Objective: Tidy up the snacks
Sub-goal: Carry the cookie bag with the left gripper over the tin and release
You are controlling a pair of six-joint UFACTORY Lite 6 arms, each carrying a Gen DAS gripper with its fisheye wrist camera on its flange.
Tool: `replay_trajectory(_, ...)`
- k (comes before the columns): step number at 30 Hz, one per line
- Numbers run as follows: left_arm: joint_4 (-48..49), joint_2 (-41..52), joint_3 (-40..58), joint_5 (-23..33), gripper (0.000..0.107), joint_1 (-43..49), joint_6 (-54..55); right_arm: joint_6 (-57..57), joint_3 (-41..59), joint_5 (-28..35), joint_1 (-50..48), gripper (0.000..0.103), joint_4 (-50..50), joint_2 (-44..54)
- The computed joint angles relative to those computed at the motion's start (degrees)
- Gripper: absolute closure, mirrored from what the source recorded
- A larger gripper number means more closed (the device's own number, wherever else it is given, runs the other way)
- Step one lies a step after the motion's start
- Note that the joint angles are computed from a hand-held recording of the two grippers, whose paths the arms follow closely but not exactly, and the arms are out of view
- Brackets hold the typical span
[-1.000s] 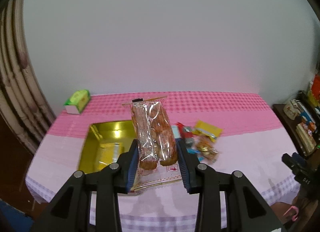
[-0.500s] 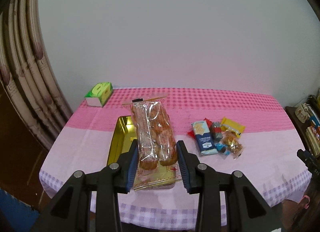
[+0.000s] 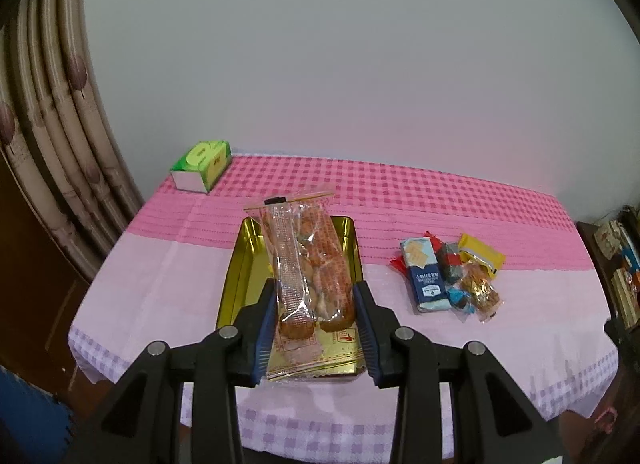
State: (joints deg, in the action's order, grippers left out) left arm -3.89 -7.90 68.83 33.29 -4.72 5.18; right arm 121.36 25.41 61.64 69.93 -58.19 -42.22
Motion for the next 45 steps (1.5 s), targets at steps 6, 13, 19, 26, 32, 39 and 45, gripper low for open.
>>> replay_trajectory(6,4.14,10.85,6.56,-1.42,0.070,-1.09,-4.86,0.09,0.76,-0.12,0.40,0.001,-0.12,1.46)
replay_trajectory(13,9.01,23.71,14.09,-1.20,0.070,0.22,-10.64,0.75,-0.35,-0.21,0.11,0.001,-0.03,0.64)
replay_trajectory(19,12.62,33.36,22.24,-0.62,0.070,1.25,-11.72,-0.58,-1.37,-4.05,-4.17,0.001,-0.32,1.05)
replay_trajectory(26,10.25,44.91,35.03,3.57,0.070,3.42,-5.75,-3.22,-3.03,-10.63,-10.29,0.001,0.75,1.84)
replay_trajectory(32,7.38,52.20,43.43,6.61,0.070,5.94,-0.50,-3.90,-2.94,-16.81,-14.74,0.001,-0.05,5.60)
replay_trajectory(39,5.71,58.99,51.95,8.88,0.070,6.14,2.40,-3.25,-2.49,-21.24,-15.82,0.001,-1.02,10.67)
replay_trajectory(45,6.35,66.35,60.52,11.52,0.070,5.39,1.30,-2.90,-2.76,-22.67,-16.74,0.001,-0.82,12.61)
